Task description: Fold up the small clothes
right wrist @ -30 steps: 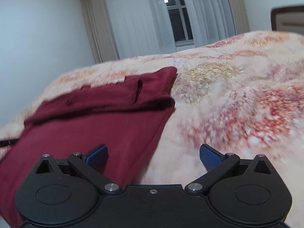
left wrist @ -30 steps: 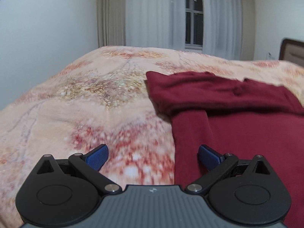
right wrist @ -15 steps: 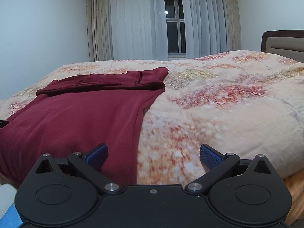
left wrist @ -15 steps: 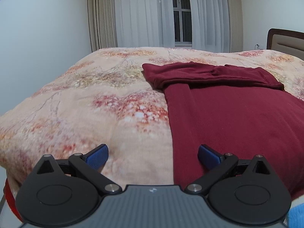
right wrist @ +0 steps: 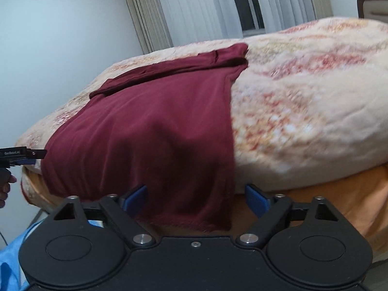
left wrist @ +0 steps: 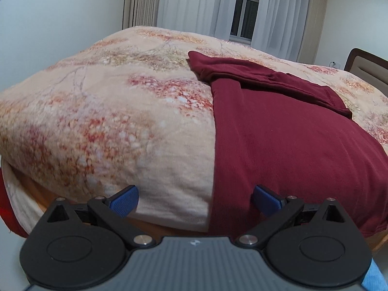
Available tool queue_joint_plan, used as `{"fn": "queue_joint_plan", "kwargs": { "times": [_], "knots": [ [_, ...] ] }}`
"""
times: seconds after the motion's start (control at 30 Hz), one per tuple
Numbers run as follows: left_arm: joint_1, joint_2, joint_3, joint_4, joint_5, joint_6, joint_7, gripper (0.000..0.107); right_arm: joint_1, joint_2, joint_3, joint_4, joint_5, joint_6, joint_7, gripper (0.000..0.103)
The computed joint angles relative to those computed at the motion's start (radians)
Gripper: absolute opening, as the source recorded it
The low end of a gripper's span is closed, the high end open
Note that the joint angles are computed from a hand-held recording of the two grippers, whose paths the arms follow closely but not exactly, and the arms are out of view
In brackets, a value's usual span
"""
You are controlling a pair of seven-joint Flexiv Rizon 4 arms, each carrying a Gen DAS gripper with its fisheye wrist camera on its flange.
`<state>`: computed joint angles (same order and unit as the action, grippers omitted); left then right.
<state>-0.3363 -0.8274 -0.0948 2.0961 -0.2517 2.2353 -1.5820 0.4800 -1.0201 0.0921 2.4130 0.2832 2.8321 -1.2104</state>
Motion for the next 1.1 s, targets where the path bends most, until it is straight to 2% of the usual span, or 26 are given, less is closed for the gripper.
{"fn": "queue_joint_plan", "kwargs": {
  "times": [0.07,0.1,0.13,0.17,0.27,0.33,0.47,0.6,0.7,0.8,0.87,0.97,1.1],
  "knots": [
    [0.014,0.009,-0.014,0.012,0.018,0.002,-0.012,0.103,-0.006,0.011,0.006,0.002,-0.008,-0.021,0.013,0.042],
    [0.021,0.014,-0.02,0.018,0.032,0.007,-0.018,0.103,-0.002,0.018,0.007,0.004,0.002,-0.027,0.018,0.032],
    [0.029,0.017,-0.027,0.025,0.054,0.02,-0.022,0.103,-0.013,0.028,0.015,0.013,-0.011,-0.025,0.03,0.014],
    [0.031,0.019,-0.029,0.03,0.071,0.036,-0.023,0.103,-0.044,0.04,0.032,0.027,-0.047,-0.014,0.058,0.01],
    [0.002,0.016,-0.014,0.044,0.112,0.127,0.003,0.103,-0.182,0.064,0.096,0.07,-0.231,0.073,0.182,0.007],
    [-0.034,0.009,-0.004,0.046,0.115,0.188,0.038,0.103,-0.224,0.085,0.113,0.088,-0.308,0.125,0.245,0.007],
    [-0.071,-0.014,-0.036,0.026,0.152,0.275,0.086,0.103,-0.254,0.144,0.122,0.088,-0.395,0.196,0.35,0.007],
    [-0.13,-0.046,-0.063,-0.03,0.172,0.312,0.157,0.103,-0.231,0.223,0.1,0.061,-0.411,0.197,0.401,0.007],
    [-0.24,-0.086,-0.044,-0.094,0.052,0.342,0.259,0.103,-0.214,0.269,0.081,0.047,-0.415,0.174,0.413,0.007],
    [-0.373,-0.144,-0.009,-0.182,-0.166,0.362,0.421,0.103,-0.209,0.294,0.076,0.049,-0.413,0.168,0.424,0.007],
    [-0.434,-0.182,0.001,-0.24,-0.295,0.362,0.532,0.103,-0.216,0.298,0.079,0.059,-0.414,0.181,0.442,0.007],
    [-0.446,-0.203,-0.03,-0.274,-0.412,0.335,0.612,0.102,-0.215,0.299,0.078,0.076,-0.402,0.199,0.448,0.007],
    [-0.411,-0.189,-0.059,-0.229,-0.424,0.346,0.64,0.081,-0.22,0.284,0.074,0.104,-0.39,0.223,0.451,0.007]
  ]
}}
